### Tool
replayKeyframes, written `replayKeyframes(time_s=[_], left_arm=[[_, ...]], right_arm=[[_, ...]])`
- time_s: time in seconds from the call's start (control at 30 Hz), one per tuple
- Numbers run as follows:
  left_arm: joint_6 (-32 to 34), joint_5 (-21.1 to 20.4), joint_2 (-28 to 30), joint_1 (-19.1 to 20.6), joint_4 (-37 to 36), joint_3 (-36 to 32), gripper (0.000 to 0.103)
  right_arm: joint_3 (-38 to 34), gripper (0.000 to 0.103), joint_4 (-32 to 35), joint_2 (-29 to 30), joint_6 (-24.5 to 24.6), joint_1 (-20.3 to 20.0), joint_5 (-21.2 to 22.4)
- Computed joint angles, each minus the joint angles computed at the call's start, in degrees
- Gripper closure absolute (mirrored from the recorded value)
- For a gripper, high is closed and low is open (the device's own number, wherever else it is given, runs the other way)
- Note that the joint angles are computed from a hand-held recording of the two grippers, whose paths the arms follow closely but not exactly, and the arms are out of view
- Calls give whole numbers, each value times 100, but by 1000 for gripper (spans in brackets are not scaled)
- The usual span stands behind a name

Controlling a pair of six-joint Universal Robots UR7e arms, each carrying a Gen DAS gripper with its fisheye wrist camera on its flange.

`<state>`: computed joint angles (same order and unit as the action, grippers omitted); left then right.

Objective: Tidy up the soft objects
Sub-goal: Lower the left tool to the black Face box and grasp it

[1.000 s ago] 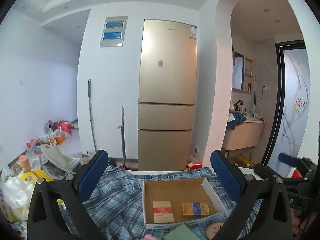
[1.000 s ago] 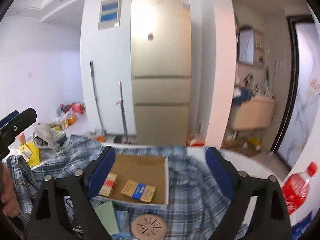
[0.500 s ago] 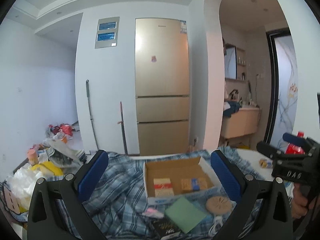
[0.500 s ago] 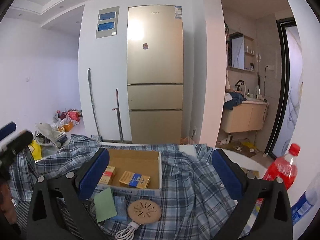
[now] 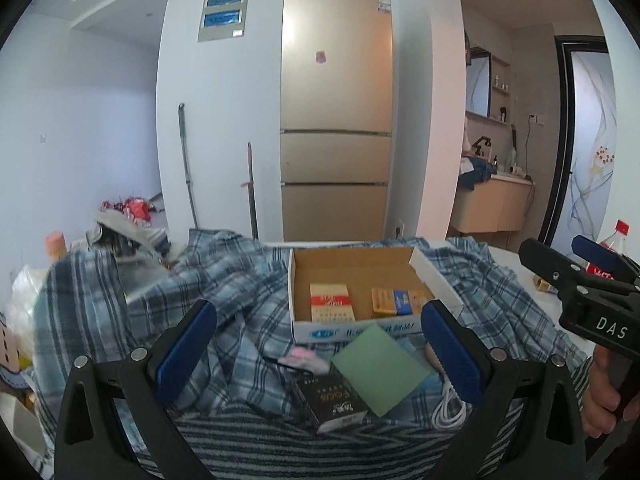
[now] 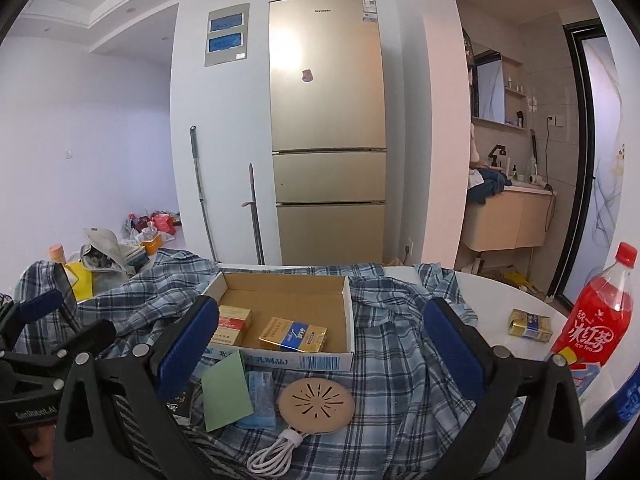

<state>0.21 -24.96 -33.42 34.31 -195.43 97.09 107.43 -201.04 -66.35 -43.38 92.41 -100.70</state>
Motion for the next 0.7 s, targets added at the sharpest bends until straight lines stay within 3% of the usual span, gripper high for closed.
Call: replayKeyframes(time_s=[0.17,0.33,0.43,0.7], left_arm=[[711,-44,304,108,-871,-115,0],[461,-249,331,269,-635,-91,0],[388,-159,404,303,-596,-115,0],[24,-162,356,359,-77,-124,0]], right_arm=[[-65,1,-143,172,-33,-66,-143],[-107,1,-35,244,77,-193,-68],[-3,1,-5,220,53,-365,346],[-187,1,373,307,291,-399,15]])
